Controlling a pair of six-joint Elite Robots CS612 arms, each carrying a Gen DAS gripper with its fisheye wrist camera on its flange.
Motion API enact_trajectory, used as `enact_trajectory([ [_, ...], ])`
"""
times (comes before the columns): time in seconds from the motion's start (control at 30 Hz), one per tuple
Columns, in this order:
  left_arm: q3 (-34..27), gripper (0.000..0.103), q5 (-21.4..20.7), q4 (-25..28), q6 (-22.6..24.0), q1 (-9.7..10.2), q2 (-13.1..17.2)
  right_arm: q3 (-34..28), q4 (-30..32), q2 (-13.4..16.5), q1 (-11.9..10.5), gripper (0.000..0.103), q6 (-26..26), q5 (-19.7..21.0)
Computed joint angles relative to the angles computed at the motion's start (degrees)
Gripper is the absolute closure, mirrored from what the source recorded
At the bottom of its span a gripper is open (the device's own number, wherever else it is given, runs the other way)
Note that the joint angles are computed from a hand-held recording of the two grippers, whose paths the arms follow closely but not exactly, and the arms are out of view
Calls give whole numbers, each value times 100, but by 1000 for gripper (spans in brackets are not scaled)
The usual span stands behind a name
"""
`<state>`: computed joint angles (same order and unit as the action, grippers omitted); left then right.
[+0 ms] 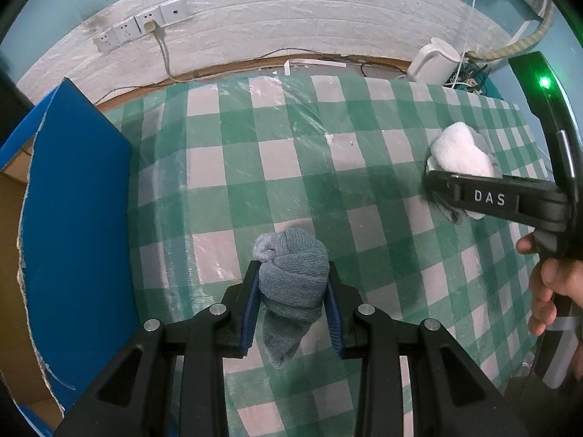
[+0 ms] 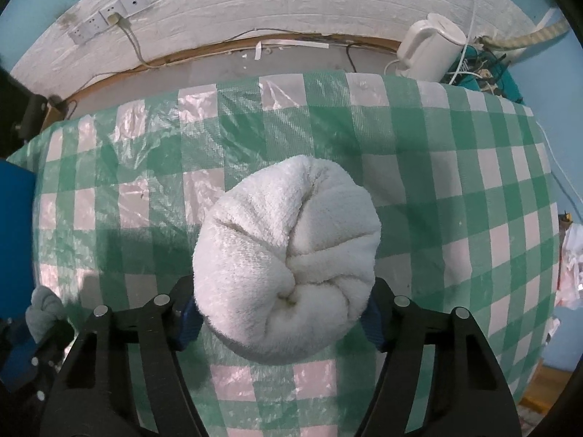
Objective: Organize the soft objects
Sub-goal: 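Close the right tool on the white rolled towel while the left tool holds the grey sock, then lift and carry the grey sock and white towel over the cardboard box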
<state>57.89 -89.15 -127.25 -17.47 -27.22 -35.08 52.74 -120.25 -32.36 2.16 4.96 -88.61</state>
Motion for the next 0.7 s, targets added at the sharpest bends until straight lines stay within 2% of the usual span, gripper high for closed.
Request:
enact_trajectory([
  [0.2,85,70,75,-48,-32,-2,-65,97,-17,-96,25,35,-44,25],
  [0.7,271,70,212,-189,-79,-2,-242,694,-392,-621,126,35,-338,151],
])
